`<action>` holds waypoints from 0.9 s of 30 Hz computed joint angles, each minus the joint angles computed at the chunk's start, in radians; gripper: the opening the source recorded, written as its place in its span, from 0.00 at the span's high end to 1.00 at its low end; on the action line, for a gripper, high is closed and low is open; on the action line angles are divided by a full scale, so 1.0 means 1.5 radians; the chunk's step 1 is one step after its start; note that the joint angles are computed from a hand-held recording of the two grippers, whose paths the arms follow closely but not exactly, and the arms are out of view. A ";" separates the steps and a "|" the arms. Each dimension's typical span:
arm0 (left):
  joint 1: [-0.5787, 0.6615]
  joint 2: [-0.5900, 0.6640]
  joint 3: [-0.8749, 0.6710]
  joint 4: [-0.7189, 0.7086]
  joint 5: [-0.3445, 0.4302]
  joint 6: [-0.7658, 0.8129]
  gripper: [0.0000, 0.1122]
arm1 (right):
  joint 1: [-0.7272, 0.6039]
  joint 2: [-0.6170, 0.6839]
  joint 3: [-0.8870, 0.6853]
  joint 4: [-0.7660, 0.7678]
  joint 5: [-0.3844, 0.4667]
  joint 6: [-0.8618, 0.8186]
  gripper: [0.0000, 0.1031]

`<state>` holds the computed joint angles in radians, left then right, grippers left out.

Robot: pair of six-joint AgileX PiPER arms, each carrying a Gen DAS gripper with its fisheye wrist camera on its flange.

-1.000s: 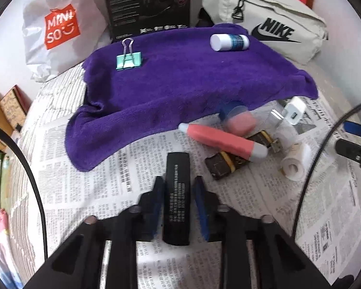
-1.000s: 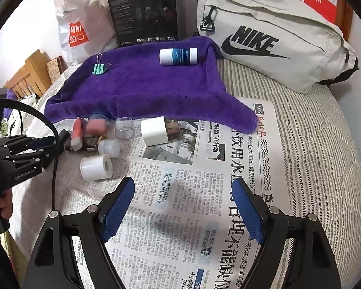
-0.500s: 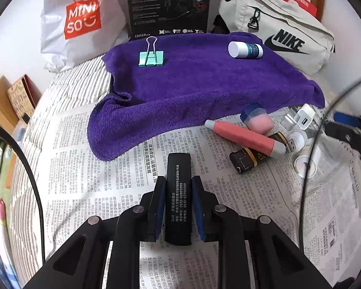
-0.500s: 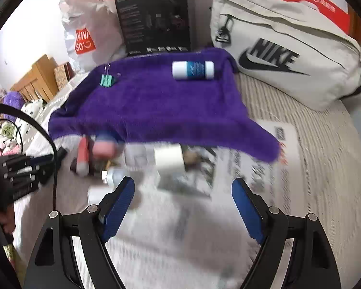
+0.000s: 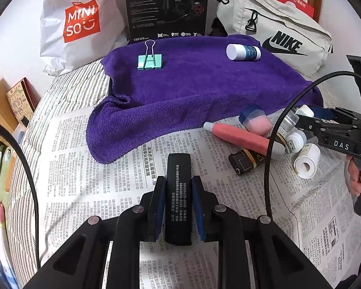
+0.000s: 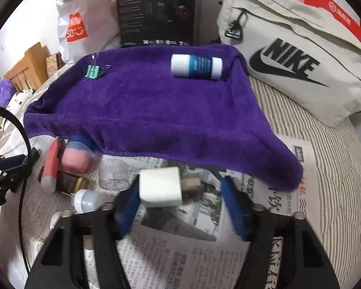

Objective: Organize rigid objects
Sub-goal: 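Grasp the white cube charger with the right tool, then carry the black case and the white charger onto the purple towel with both tools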

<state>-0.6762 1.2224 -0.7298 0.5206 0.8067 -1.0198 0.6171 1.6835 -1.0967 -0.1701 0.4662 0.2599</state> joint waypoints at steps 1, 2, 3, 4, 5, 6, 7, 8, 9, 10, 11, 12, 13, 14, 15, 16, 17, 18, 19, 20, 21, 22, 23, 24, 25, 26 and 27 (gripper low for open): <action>0.001 -0.003 0.003 0.000 -0.003 -0.001 0.81 | -0.001 0.003 -0.006 0.011 0.006 -0.017 0.54; 0.004 -0.007 0.007 -0.002 -0.009 0.001 0.81 | -0.004 0.003 -0.012 0.026 0.015 -0.036 0.58; 0.006 -0.010 0.008 -0.004 -0.013 0.000 0.81 | -0.007 0.002 -0.015 0.037 0.022 -0.045 0.58; 0.007 -0.013 0.011 -0.004 -0.015 -0.001 0.81 | -0.010 -0.001 -0.015 0.045 0.027 -0.053 0.58; 0.007 -0.015 0.013 -0.003 -0.016 -0.002 0.81 | -0.012 -0.005 -0.013 0.046 0.028 -0.052 0.58; 0.006 -0.015 0.012 -0.003 -0.016 -0.002 0.81 | -0.015 -0.009 -0.010 0.055 0.030 -0.061 0.58; 0.006 -0.015 0.012 -0.003 -0.015 -0.003 0.81 | -0.020 -0.012 -0.005 0.067 0.027 -0.073 0.58; 0.007 -0.017 0.013 -0.004 -0.017 0.000 0.81 | -0.022 -0.012 0.001 0.071 0.019 -0.075 0.58; 0.007 -0.016 0.012 -0.005 -0.019 0.000 0.81 | -0.024 -0.014 0.011 0.073 0.007 -0.076 0.58; 0.009 -0.017 0.013 -0.007 -0.022 0.002 0.81 | -0.022 -0.019 0.023 0.064 -0.010 -0.068 0.58; 0.010 -0.018 0.013 -0.007 -0.022 0.003 0.81 | -0.021 -0.021 0.032 0.055 -0.024 -0.059 0.58; 0.007 -0.018 0.014 -0.004 -0.021 -0.001 0.81 | -0.018 -0.025 0.047 0.040 -0.048 -0.042 0.57; 0.003 -0.017 0.014 0.000 -0.019 -0.007 0.81 | -0.017 -0.027 0.054 0.033 -0.058 -0.035 0.57; -0.002 -0.018 0.015 0.008 -0.018 -0.017 0.81 | -0.019 -0.028 0.054 0.039 -0.057 -0.040 0.57; -0.010 -0.020 0.020 0.022 -0.019 -0.034 0.81 | -0.021 -0.028 0.053 0.050 -0.058 -0.050 0.57; -0.017 -0.022 0.025 0.034 -0.021 -0.051 0.81 | -0.022 -0.028 0.053 0.053 -0.058 -0.053 0.57; -0.024 -0.027 0.034 0.049 -0.025 -0.073 0.81 | -0.021 -0.027 0.053 0.050 -0.059 -0.050 0.57; -0.037 -0.030 0.043 0.073 -0.027 -0.101 0.81 | -0.020 -0.027 0.053 0.048 -0.058 -0.049 0.57; -0.049 -0.033 0.052 0.097 -0.029 -0.127 0.81 | -0.020 -0.026 0.052 0.047 -0.057 -0.048 0.56; -0.053 -0.036 0.058 0.106 -0.031 -0.138 0.81 | -0.019 -0.025 0.051 0.044 -0.057 -0.046 0.56; -0.052 -0.037 0.058 0.106 -0.032 -0.138 0.81 | -0.017 -0.025 0.051 0.037 -0.056 -0.039 0.56; -0.049 -0.036 0.057 0.104 -0.034 -0.134 0.81 | -0.017 -0.025 0.050 0.036 -0.056 -0.038 0.56; -0.048 -0.037 0.057 0.103 -0.035 -0.133 0.81 | -0.017 -0.024 0.051 0.036 -0.056 -0.039 0.56; -0.047 -0.036 0.056 0.103 -0.036 -0.132 0.81 | -0.017 -0.025 0.051 0.035 -0.057 -0.039 0.56; -0.047 -0.036 0.057 0.103 -0.035 -0.132 0.81 | -0.017 -0.025 0.052 0.036 -0.057 -0.040 0.56; -0.048 -0.035 0.056 0.103 -0.034 -0.132 0.81 | -0.017 -0.025 0.052 0.037 -0.057 -0.040 0.56; -0.050 -0.034 0.055 0.105 -0.031 -0.134 0.81 | -0.018 -0.025 0.052 0.041 -0.058 -0.043 0.56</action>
